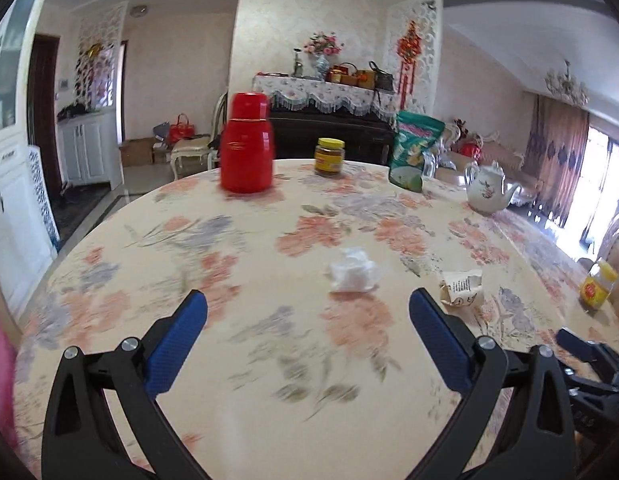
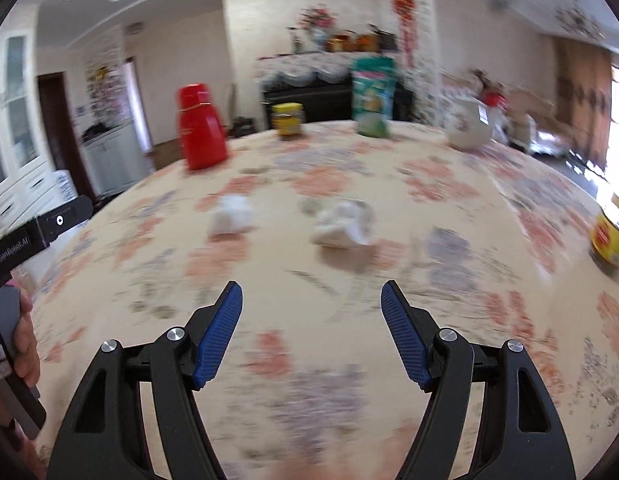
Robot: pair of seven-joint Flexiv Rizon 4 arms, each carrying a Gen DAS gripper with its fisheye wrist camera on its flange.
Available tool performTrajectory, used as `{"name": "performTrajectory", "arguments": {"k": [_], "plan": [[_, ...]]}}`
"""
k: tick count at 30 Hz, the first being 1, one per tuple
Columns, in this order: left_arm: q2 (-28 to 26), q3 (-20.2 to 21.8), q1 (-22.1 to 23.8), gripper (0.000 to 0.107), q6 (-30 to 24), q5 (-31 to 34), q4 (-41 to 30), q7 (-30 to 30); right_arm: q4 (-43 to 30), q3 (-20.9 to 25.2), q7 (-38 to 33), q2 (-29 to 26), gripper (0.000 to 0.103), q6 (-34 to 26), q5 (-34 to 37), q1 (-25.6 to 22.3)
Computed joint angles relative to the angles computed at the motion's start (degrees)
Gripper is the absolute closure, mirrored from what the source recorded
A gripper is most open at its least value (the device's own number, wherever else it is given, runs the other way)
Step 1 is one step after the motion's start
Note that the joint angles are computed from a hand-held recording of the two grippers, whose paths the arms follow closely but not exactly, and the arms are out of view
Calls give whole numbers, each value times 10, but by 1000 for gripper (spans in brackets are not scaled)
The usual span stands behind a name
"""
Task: Collect trash
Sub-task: 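Move both tools back over the table toward the paper cup and tissue, then grasp the crumpled white paper cup with the right tool while the left tool grasps a crumpled tissue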
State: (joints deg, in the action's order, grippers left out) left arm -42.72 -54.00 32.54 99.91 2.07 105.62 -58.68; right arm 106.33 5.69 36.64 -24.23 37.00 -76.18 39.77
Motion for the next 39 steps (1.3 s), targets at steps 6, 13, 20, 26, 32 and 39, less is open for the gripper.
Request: {"name": "performTrajectory", "arguments": {"k": [6, 13, 20, 26, 32, 39], "plan": [[-31, 54, -83, 9, -18, -4, -52, 34, 0, -11, -7, -8, 32, 43, 17, -36], [-57, 23, -48, 9, -35, -14, -38, 87, -42, -35, -58, -42, 25, 90, 56, -60], [-60, 9, -37, 9, -67, -69, -40, 118, -80, -69, -73, -83, 25, 144, 93, -76], [-53, 41, -60, 9, -51, -82, -53, 104, -117, -87, -114, -111, 25, 156, 129, -73], [-54, 32, -52, 9, -54, -82, -51, 101, -147, -89, -177, -133, 39, 150, 189, -67], [-52, 36, -56, 9, -58, -90, -53, 104, -131, -97, -172, -109, 40, 98, 188, -20]]}}
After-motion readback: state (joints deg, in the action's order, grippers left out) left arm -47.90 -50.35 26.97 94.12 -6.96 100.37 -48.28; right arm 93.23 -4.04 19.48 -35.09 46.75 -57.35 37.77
